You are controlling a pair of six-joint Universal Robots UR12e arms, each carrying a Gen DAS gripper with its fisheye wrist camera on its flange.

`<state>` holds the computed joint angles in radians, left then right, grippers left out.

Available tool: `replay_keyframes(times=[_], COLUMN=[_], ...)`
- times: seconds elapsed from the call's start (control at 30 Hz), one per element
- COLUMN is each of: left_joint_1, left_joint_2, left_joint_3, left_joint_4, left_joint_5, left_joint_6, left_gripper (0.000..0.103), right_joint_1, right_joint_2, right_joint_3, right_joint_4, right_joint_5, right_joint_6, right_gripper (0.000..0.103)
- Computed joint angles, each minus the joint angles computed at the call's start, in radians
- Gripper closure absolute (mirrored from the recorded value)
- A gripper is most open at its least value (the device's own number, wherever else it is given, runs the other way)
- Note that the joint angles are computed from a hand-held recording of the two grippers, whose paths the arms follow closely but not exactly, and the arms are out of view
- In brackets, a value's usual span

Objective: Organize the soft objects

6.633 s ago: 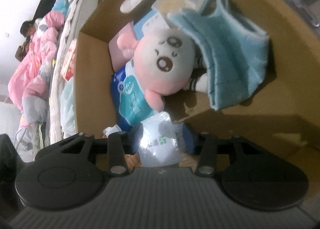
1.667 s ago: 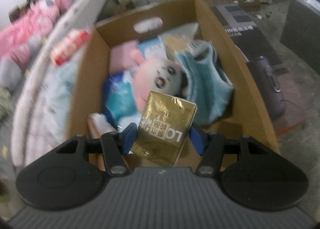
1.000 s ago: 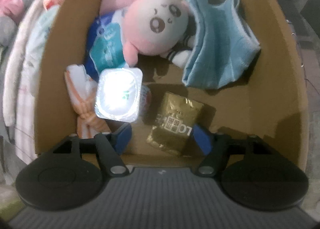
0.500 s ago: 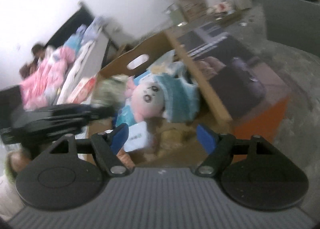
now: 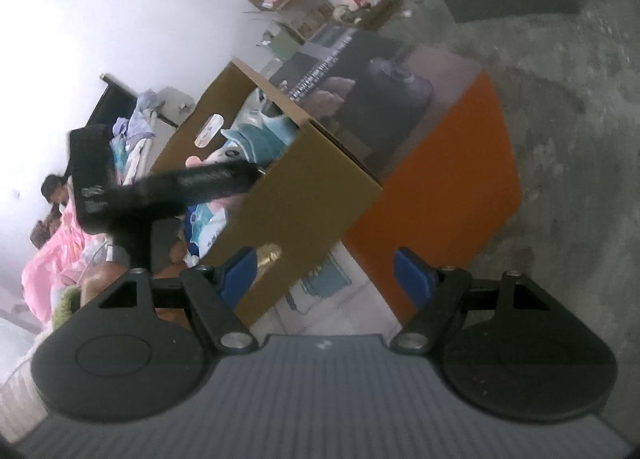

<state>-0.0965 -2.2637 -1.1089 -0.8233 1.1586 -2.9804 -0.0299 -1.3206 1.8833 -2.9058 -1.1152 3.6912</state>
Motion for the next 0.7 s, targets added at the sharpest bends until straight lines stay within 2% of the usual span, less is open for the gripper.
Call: replay_keyframes(times=[0.1,0.2,0.3,0.37,0.43,0.5,0.53,0.63,0.7], left_joint_1=[0.001,0.011,0.027,0.036,0.043,0.053,0.059,0.079,0.088], left_joint_2=[0.019,0.055,0.12,0.164,0.216,0.266,0.288,0.345,0.373], left_joint_3=[-0.014,-0.054,-0.139,-0.198,-0.265,-0.336,-0.366,-0.45,-0.494], left_joint_4=[0.034,0.084,0.181,0.246,0.304,0.361,0.376,0.419,0.437], left_joint_5=[0.007,0.004,0.021,0.034,0.081,0.133,0.151,0.211,0.259], left_joint_6=[-0.013,-0.035,-0.083,-0.085,-0.069,-0.058,-0.065,-0.122,-0.185], left_gripper=[0.032,0.028,0.025,0.015,0.011,0.005,0.002,0.0,0.0], right_joint_1=[0.001,0.012,0.033,0.047,0.059,0.063,0.066,0.08,0.1], right_joint_2=[0.004,0.015,0.022,0.022,0.023,0.029,0.034,0.047,0.049], right_joint_3=[0.018,0.02,0.022,0.027,0.033,0.044,0.046,0.037,0.016], right_joint_4=[-0.037,-0.088,-0.152,-0.195,-0.25,-0.328,-0.37,-0.432,-0.413], right_joint_5=[-0.001,-0.035,-0.09,-0.123,-0.135,-0.112,-0.099,-0.07,-0.08], right_joint_6=[0.035,0.058,0.062,0.059,0.07,0.085,0.095,0.091,0.049], right_gripper=[0.027,0.024,0.018,0.013,0.009,0.001,0.001,0.001,0.001])
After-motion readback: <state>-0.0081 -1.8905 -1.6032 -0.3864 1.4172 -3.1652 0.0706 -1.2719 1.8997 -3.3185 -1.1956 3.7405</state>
